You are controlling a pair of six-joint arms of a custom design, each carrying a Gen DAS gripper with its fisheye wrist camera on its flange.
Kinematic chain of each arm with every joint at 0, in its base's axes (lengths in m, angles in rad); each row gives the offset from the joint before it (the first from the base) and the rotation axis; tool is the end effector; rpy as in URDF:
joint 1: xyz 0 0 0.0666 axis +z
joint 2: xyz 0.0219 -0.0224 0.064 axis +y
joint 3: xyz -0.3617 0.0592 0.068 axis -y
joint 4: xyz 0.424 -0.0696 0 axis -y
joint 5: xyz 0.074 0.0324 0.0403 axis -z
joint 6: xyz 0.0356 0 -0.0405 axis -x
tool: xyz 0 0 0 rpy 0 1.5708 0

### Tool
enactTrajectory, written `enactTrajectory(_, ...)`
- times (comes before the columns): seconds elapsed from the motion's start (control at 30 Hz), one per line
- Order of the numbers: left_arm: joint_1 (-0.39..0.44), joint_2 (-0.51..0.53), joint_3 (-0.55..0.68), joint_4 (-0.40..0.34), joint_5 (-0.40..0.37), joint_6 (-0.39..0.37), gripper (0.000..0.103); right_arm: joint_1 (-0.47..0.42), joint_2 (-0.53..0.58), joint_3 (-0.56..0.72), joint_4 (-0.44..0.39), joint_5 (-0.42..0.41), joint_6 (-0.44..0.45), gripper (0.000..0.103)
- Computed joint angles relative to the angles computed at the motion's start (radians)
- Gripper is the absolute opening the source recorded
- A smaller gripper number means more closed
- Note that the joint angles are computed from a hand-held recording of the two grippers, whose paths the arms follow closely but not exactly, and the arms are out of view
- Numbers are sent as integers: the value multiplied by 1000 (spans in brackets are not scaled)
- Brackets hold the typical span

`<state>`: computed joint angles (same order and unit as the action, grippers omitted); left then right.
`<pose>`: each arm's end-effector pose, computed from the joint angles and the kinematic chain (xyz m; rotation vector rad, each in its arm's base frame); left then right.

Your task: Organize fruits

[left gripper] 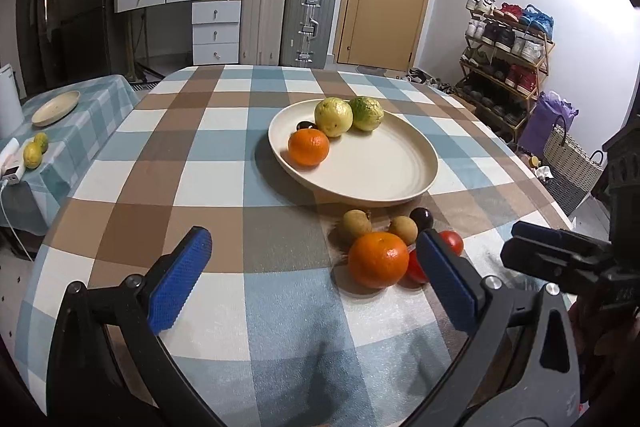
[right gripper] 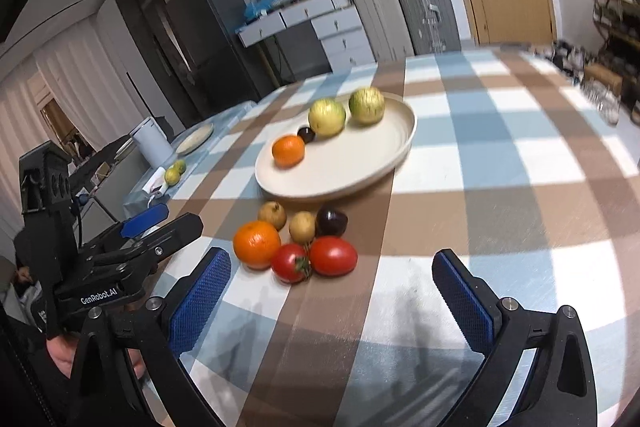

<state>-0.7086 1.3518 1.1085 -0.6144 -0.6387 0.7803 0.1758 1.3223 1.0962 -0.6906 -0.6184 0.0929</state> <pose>0.3842 -0.3019 0.3186 -0.3507 2.1956 -0.0203 0.4637 0.1029 0.3210 -0.5797 2.3455 0.8004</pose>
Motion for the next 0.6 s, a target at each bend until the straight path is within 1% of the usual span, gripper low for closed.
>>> enactTrajectory(0.1,6,5,-1,3,1,-6,102,-8,24,10,-1,-28,-33,103)
enactTrajectory(0.27,31,5,-19,48,59,-17,102,-13,68,41,-18,-74,-68,102)
enactTrajectory(0.3,33,1,-24,58,63,-19,102,-12,76,47,-21,-81,-73,100)
enactTrajectory(0.37,38,-2,-31,80,69,-30,102,-9,92,62,-35,-87,-73,90)
enactTrajectory(0.4,43,-2,-35,93,76,-38,102,-5,101,72,-48,-86,-68,82)
enactTrajectory(0.47,48,-3,-38,102,83,-39,102,4,121,90,-72,-76,-60,80)
enactTrajectory(0.53,58,-3,-40,107,110,-34,102,8,131,97,-79,-78,-57,74)
enactTrajectory(0.6,67,-6,-45,111,131,-24,102,11,141,108,-92,-75,-62,73)
